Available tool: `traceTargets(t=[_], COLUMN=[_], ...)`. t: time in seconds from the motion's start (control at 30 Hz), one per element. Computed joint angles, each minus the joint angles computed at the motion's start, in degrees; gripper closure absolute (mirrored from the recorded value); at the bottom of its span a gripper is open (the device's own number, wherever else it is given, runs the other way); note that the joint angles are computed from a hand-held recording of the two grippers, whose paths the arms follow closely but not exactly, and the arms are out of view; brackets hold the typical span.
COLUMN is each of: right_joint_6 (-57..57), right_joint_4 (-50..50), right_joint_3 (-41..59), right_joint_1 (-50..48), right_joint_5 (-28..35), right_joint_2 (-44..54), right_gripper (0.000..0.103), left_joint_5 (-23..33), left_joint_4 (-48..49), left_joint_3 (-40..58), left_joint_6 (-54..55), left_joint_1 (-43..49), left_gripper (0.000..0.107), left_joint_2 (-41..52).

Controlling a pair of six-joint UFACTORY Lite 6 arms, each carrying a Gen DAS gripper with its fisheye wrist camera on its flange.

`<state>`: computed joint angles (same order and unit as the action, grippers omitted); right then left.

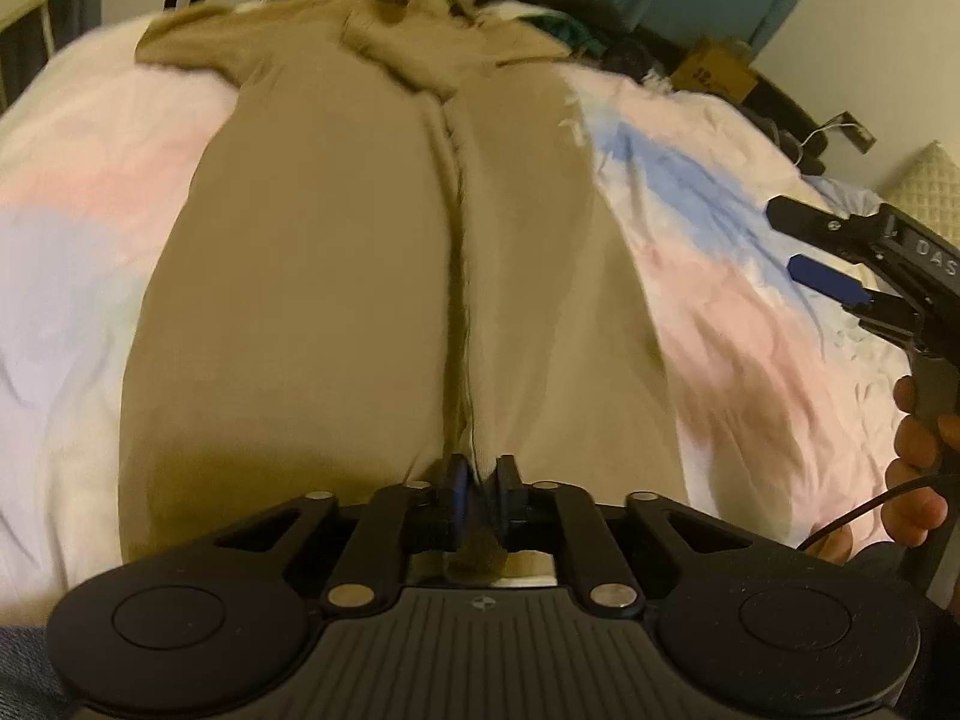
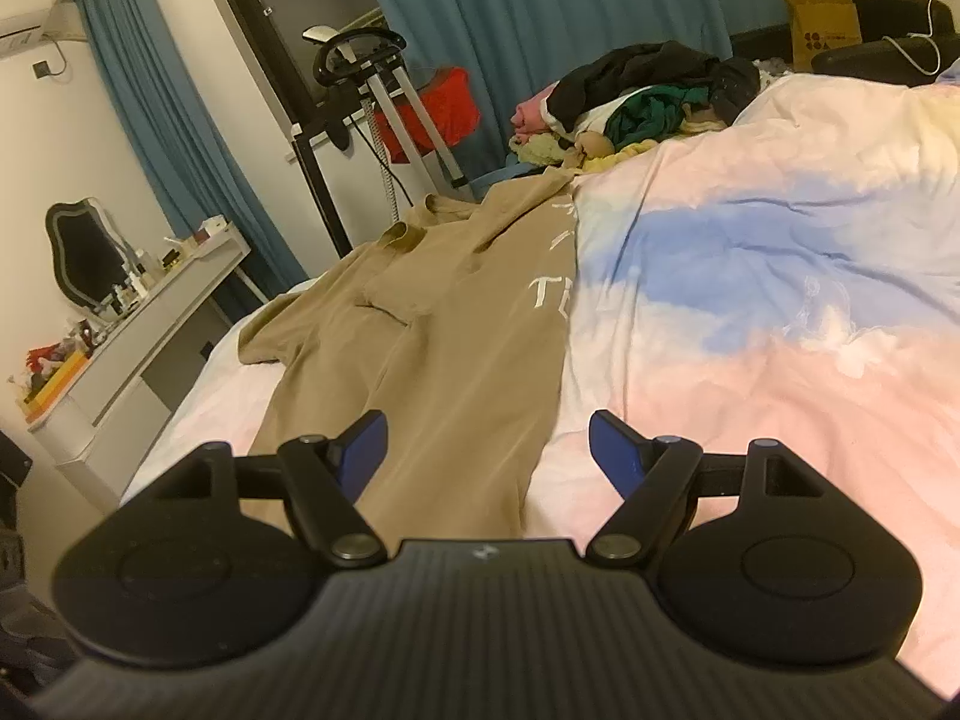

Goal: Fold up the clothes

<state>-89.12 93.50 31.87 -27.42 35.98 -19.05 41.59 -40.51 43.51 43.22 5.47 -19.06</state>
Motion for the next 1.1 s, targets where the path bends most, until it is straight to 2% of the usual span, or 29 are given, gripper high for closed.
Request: traceTargets(t=[0.03, 0.07, 0.1, 0.17, 0.23, 0.3, 0.37, 0.4, 0.5, 0.6, 0.67, 0.77, 0.9, 1.0, 1.1], right_joint_6=[-0.69, -0.52, -1.71, -3.61, -5.48, -7.95, -7.94, -8.10, -9.89, -14.07, -15.90, -13.57, -15.60, -3.97, -3.43], right_joint_4=[-1.37, -1.24, 0.52, 2.06, 3.60, 6.25, 5.83, 5.48, 5.37, 4.60, 3.76, 3.53, 4.07, -7.63, -7.10], right_joint_3=[0.22, 0.78, 0.41, -0.59, -1.50, -2.37, -2.23, -1.89, -1.33, 0.77, 5.42, 14.22, 26.61, 43.46, 61.45], right_joint_1=[-1.46, -1.67, -0.70, -0.13, 0.50, 0.31, -0.90, -1.80, -5.01, -8.11, -7.44, -1.20, 11.21, 22.34, 31.13], right_joint_5=[1.74, 3.05, 2.47, 1.47, 0.41, 0.48, 1.66, 1.74, 2.38, 4.12, 4.62, 0.88, -7.71, -15.63, -18.00], right_joint_2=[0.13, 0.75, 0.54, -1.14, -2.81, -3.58, -3.71, -4.08, -5.31, -3.94, 0.28, 7.45, 17.23, 31.74, 49.05], right_gripper=[0.027, 0.027, 0.027, 0.027, 0.027, 0.027, 0.027, 0.028, 0.028, 0.026, 0.026, 0.026, 0.026, 0.027, 0.027], left_joint_5=[-1.27, -2.77, -4.39, -7.91, -10.90, -15.35, -21.20, -23.27, -27.50, -34.33, -35.29, -31.98, -28.14, -22.42, -18.18], left_joint_4=[-0.16, -0.11, 0.05, 1.44, 2.20, 5.28, 14.58, 18.41, 19.25, 10.85, 2.30, -13.80, -32.07, -41.29, -48.66], left_joint_3=[-0.55, -1.17, -1.61, -1.15, 0.25, 3.21, 6.54, 8.34, 13.29, 14.88, 15.96, 17.04, 16.60, 17.13, 18.77], left_joint_6=[-0.40, -1.06, -1.89, -5.21, -8.48, -14.02, -24.27, -28.29, -29.50, -20.39, -10.40, 7.59, 28.91, 40.03, 47.63], left_joint_1=[-0.82, -1.82, -2.98, -6.16, -8.97, -13.04, -18.16, -19.91, -21.94, -22.49, -20.97, -16.12, -8.34, -0.65, 5.98], left_gripper=[0.082, 0.072, 0.062, 0.049, 0.041, 0.026, 0.021, 0.014, 0.006, 0.005, 0.005, 0.005, 0.005, 0.005, 0.005], left_joint_2=[-1.21, -2.53, -3.48, -4.31, -4.51, -3.29, -1.51, -0.16, 4.54, 9.44, 12.19, 14.34, 14.55, 15.61, 18.77])
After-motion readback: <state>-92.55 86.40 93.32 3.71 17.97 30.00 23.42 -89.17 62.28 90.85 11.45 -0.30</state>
